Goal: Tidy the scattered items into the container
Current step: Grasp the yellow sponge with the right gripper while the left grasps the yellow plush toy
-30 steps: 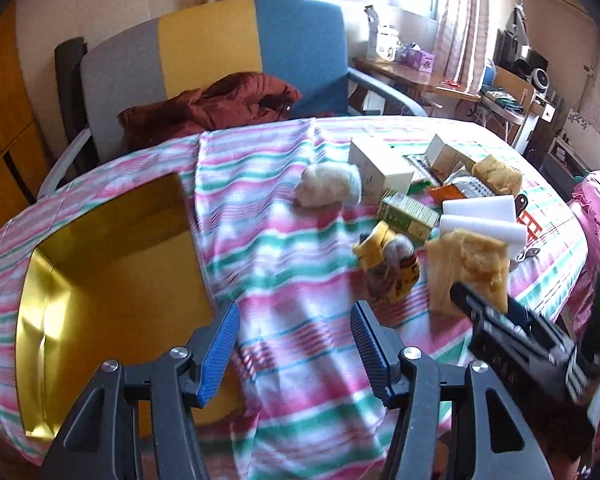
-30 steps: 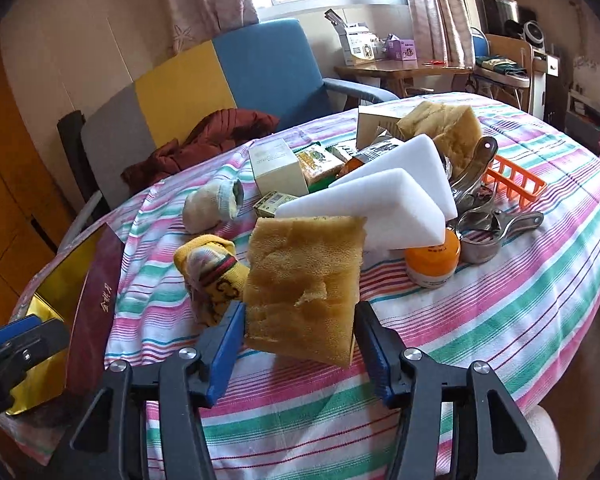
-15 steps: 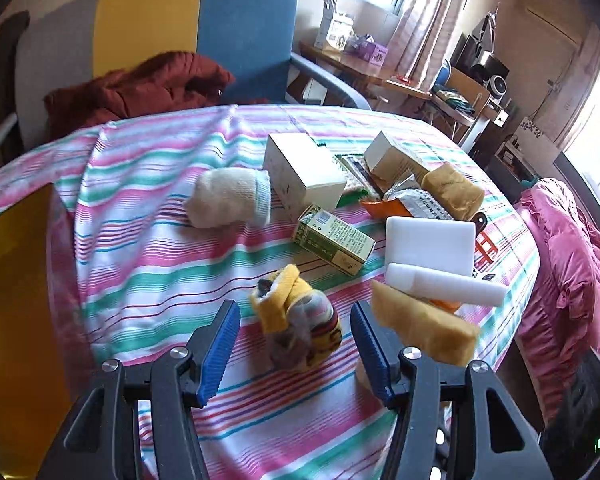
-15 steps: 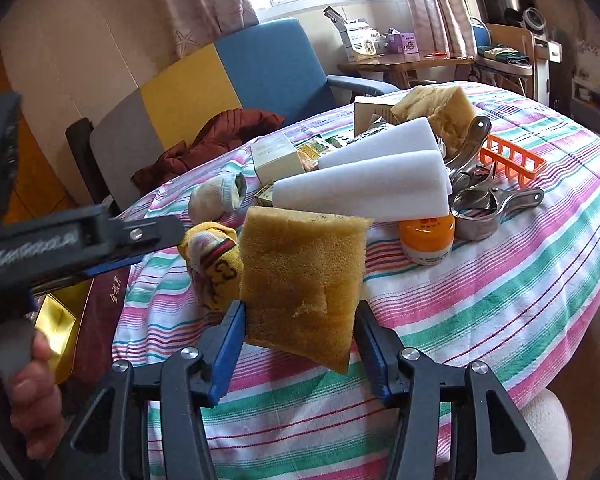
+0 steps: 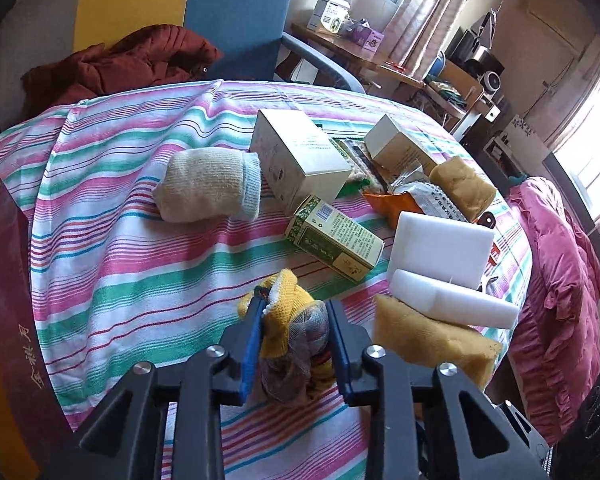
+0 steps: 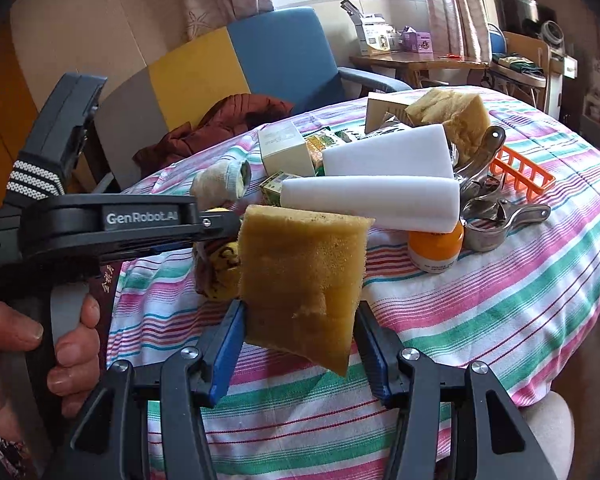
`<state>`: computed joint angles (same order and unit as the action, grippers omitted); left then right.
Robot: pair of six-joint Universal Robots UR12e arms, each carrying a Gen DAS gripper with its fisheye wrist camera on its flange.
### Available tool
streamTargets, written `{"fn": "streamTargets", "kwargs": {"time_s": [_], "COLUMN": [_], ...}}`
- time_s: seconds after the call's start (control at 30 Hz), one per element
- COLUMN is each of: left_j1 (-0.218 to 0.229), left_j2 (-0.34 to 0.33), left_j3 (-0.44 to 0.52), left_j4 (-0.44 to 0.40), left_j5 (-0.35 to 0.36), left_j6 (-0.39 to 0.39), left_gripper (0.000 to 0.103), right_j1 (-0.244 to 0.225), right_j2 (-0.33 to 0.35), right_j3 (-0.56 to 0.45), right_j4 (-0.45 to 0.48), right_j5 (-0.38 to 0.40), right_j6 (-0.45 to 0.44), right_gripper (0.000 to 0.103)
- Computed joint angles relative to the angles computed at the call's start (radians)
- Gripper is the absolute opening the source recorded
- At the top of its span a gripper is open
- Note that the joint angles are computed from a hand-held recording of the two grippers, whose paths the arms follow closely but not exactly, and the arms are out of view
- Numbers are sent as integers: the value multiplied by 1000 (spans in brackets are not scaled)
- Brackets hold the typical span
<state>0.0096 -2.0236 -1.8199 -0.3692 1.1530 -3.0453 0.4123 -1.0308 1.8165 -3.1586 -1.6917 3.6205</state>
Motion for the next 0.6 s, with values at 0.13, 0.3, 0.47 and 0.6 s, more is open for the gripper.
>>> {"fn": "streamTargets", "kwargs": {"time_s": [0.13, 0.3, 0.47, 0.6], "left_j1": [23, 63, 113, 157], "left_j2": [44, 109, 172, 216], "left_j3": [-48, -122, -199, -250], "left_j4": [37, 110, 154, 200], "left_j5": [-21, -53, -67, -37], "left_j6": [16, 11, -5, -22], "left_gripper": [25, 24, 24, 24], "right_j1": [13, 30, 57, 75], "right_j2": [1, -4, -17, -17], "right_j3": [-9, -17, -10, -16], "right_j4": [6, -23, -54, -67], "right_j5": [-36, -56, -70, -38], "right_j6": [15, 15, -5, -11], "right_gripper": [52, 51, 51, 51]}}
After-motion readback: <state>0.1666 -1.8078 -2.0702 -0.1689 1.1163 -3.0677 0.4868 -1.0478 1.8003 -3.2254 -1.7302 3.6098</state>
